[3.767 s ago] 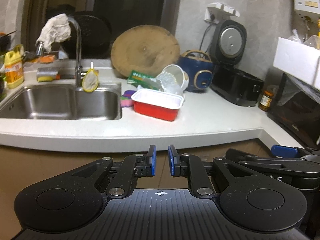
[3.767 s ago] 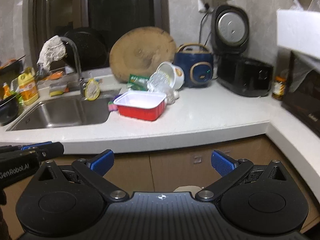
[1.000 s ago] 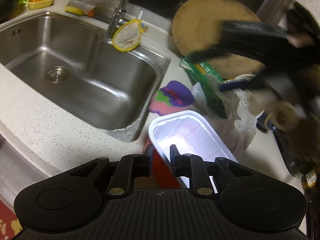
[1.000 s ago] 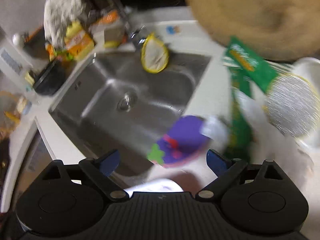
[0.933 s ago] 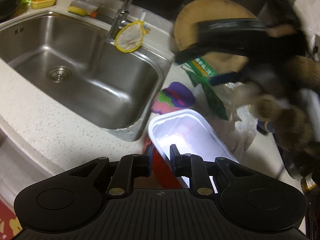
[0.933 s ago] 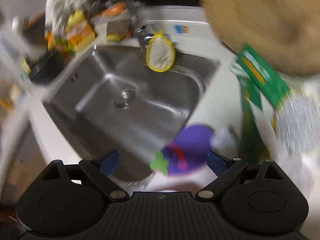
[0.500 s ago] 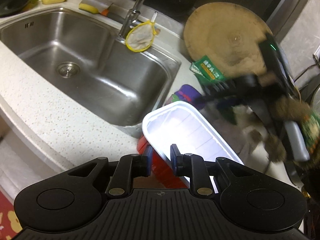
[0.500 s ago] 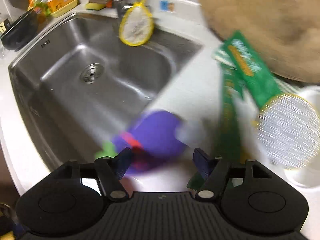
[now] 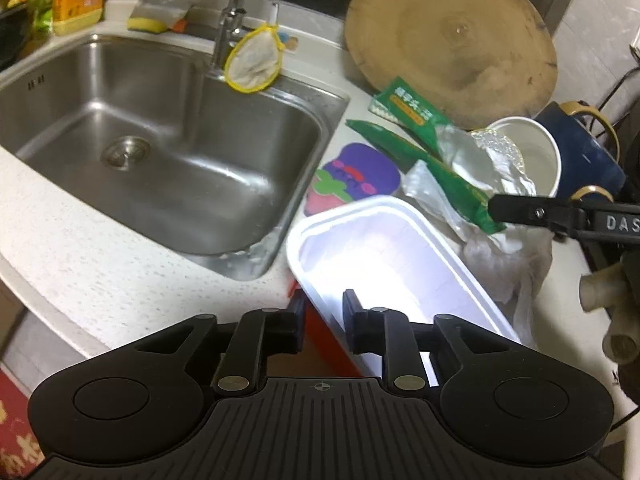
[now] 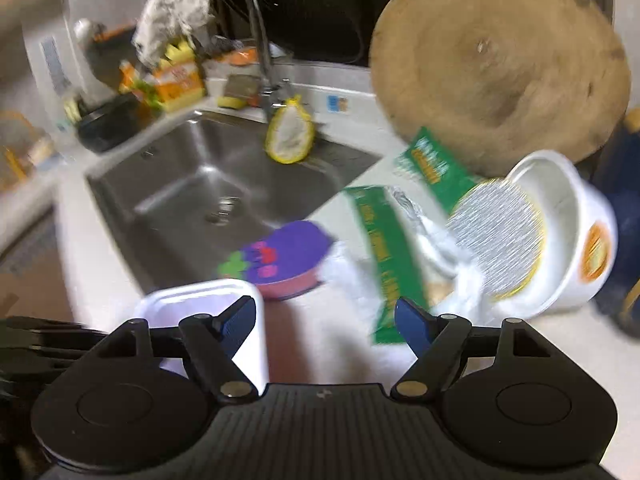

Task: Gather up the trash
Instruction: 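Grasp the purple sponge with the right gripper while the left gripper holds the container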

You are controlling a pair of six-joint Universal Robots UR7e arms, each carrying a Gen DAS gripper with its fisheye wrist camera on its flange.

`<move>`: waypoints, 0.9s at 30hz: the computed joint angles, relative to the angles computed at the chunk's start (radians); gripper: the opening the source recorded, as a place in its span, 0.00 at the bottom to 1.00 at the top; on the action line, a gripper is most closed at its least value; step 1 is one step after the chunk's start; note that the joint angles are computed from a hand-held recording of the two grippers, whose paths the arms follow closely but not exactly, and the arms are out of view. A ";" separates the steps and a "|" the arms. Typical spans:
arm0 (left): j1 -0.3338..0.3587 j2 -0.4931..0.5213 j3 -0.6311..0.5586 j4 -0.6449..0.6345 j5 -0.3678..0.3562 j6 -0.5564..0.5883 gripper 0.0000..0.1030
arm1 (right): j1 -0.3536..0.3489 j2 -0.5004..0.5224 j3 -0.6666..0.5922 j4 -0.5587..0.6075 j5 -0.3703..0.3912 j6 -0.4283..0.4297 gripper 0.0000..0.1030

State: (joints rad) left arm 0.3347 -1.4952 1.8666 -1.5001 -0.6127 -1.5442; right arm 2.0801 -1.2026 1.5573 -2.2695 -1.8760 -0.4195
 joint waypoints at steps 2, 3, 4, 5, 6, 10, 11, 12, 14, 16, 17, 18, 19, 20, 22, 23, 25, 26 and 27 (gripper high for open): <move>-0.018 0.004 -0.032 0.156 0.027 -0.103 0.16 | -0.003 0.003 0.007 -0.005 0.015 0.024 0.75; -0.024 0.008 -0.054 0.254 0.032 -0.173 0.16 | -0.003 0.005 0.009 -0.008 0.024 0.035 0.75; -0.028 0.011 -0.075 0.344 0.029 -0.245 0.15 | -0.002 0.011 0.010 -0.010 0.034 0.049 0.75; -0.032 0.013 -0.097 0.434 0.019 -0.326 0.15 | -0.003 0.023 0.002 -0.006 0.043 0.072 0.75; -0.035 0.008 -0.110 0.493 0.009 -0.387 0.15 | -0.001 0.036 -0.001 -0.008 0.041 0.098 0.75; -0.062 -0.006 -0.139 0.655 -0.029 -0.571 0.16 | 0.016 0.118 -0.031 -0.033 0.010 0.240 0.80; -0.069 -0.009 -0.141 0.669 -0.036 -0.589 0.16 | 0.018 0.140 -0.040 -0.036 0.002 0.279 0.81; -0.077 -0.014 -0.139 0.676 -0.042 -0.605 0.16 | 0.024 0.166 -0.051 -0.046 -0.017 0.309 0.81; -0.087 -0.025 -0.133 0.680 -0.056 -0.620 0.16 | 0.044 0.222 -0.066 -0.095 -0.093 0.356 0.81; -0.097 -0.033 -0.124 0.682 -0.062 -0.638 0.17 | 0.063 0.273 -0.076 -0.164 -0.168 0.367 0.83; -0.104 -0.037 -0.120 0.681 -0.063 -0.646 0.17 | 0.068 0.293 -0.080 -0.189 -0.186 0.360 0.85; -0.110 -0.043 -0.113 0.679 -0.064 -0.652 0.17 | 0.071 0.314 -0.089 -0.198 -0.198 0.351 0.85; -0.113 -0.051 -0.105 0.674 -0.061 -0.654 0.18 | 0.071 0.328 -0.097 -0.194 -0.202 0.339 0.85; -0.117 -0.058 -0.096 0.662 -0.061 -0.656 0.19 | 0.070 0.335 -0.104 -0.179 -0.200 0.329 0.85; -0.124 -0.075 -0.075 0.638 -0.054 -0.656 0.20 | 0.062 0.324 -0.094 -0.152 -0.175 0.311 0.82; -0.126 -0.082 -0.065 0.632 -0.047 -0.662 0.20 | 0.060 0.310 -0.079 -0.156 -0.162 0.291 0.81; -0.125 -0.092 -0.050 0.611 -0.033 -0.654 0.21 | 0.056 0.266 -0.039 -0.152 -0.144 0.226 0.79; -0.122 -0.094 -0.045 0.591 -0.030 -0.636 0.21 | 0.055 0.244 -0.020 -0.156 -0.139 0.200 0.79; -0.116 -0.094 -0.041 0.565 -0.026 -0.609 0.21 | 0.051 0.211 0.008 -0.156 -0.129 0.170 0.79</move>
State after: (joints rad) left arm 0.2185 -1.5888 1.8261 -0.9351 -0.6391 -2.1534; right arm 2.1311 -0.9912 1.5657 -2.4257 -2.0053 -0.2494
